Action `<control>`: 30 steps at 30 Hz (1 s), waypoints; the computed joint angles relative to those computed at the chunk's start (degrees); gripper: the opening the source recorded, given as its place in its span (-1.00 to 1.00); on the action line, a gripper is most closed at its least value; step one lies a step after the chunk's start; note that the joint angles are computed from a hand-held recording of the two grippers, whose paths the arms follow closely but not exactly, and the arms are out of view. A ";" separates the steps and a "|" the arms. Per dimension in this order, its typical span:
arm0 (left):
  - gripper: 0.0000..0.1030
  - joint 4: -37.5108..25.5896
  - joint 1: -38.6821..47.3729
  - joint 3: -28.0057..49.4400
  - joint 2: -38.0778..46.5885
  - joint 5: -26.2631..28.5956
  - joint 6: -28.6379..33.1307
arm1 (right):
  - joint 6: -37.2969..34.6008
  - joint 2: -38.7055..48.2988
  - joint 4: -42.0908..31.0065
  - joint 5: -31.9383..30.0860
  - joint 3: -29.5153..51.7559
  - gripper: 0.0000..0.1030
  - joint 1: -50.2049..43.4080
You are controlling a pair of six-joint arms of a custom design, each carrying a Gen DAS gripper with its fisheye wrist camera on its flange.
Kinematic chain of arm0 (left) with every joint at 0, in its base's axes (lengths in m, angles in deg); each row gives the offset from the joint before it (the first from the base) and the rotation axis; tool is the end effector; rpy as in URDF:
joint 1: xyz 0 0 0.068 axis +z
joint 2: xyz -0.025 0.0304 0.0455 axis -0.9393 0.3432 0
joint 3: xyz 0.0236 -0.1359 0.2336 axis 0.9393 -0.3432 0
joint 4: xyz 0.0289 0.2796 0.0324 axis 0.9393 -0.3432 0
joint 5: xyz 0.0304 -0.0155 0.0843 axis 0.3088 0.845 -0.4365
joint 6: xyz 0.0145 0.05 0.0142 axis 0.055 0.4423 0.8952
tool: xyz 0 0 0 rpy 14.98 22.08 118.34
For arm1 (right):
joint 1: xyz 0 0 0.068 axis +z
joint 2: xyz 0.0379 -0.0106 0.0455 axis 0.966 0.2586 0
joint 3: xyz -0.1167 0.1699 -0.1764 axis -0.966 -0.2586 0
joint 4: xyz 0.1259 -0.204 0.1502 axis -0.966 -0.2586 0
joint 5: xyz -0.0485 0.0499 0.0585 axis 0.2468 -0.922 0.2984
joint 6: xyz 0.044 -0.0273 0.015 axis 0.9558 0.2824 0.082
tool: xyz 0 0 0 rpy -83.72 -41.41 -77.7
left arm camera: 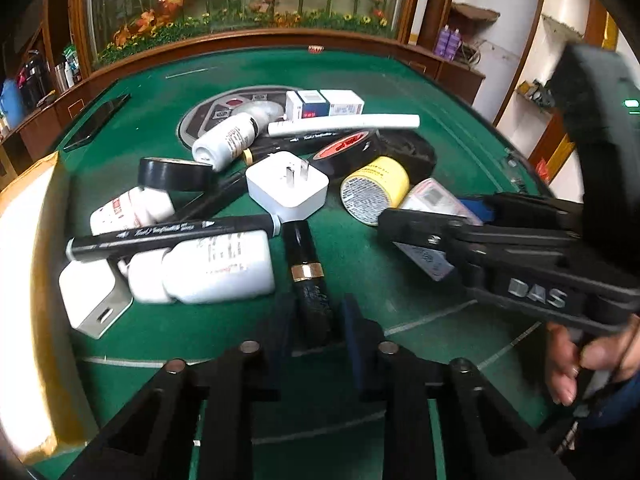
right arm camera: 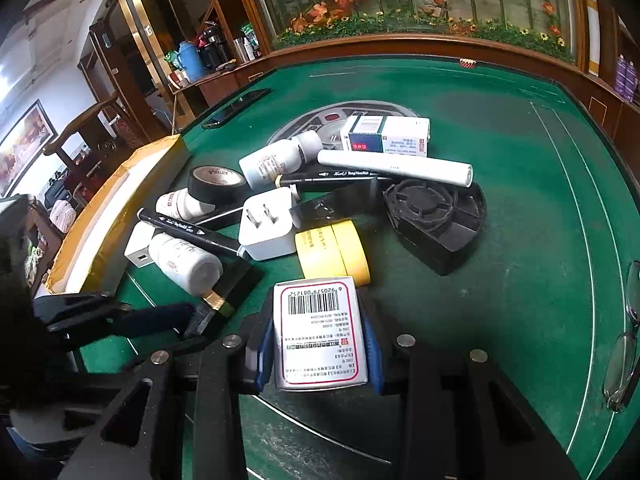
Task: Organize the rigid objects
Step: 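Grasp the pink-and-white box with the right gripper while the left grasps the black lipstick tube, then carry the lipstick tube and box with both grippers and lower them into the white tray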
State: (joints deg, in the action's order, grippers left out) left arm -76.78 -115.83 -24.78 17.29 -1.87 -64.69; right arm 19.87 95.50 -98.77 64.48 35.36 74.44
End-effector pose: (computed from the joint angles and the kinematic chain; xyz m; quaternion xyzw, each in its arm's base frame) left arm 0.1860 -0.1851 0.1242 0.1891 0.9321 -0.1127 0.2876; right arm 0.1745 0.0108 0.1155 -0.0889 0.9266 0.1548 0.3309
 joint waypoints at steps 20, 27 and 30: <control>-0.65 -2.84 3.22 -5.86 -16.61 0.52 -1.27 | 0.55 -8.94 -1.98 -4.29 -1.06 -0.32 -0.76; -0.64 -15.41 17.58 -9.65 -39.02 6.59 3.51 | 3.90 -8.26 -3.29 -4.87 1.10 -0.32 4.21; -0.64 -19.47 30.45 -9.65 -44.03 13.92 8.67 | 7.94 -6.34 -4.98 -3.63 4.48 -0.32 11.10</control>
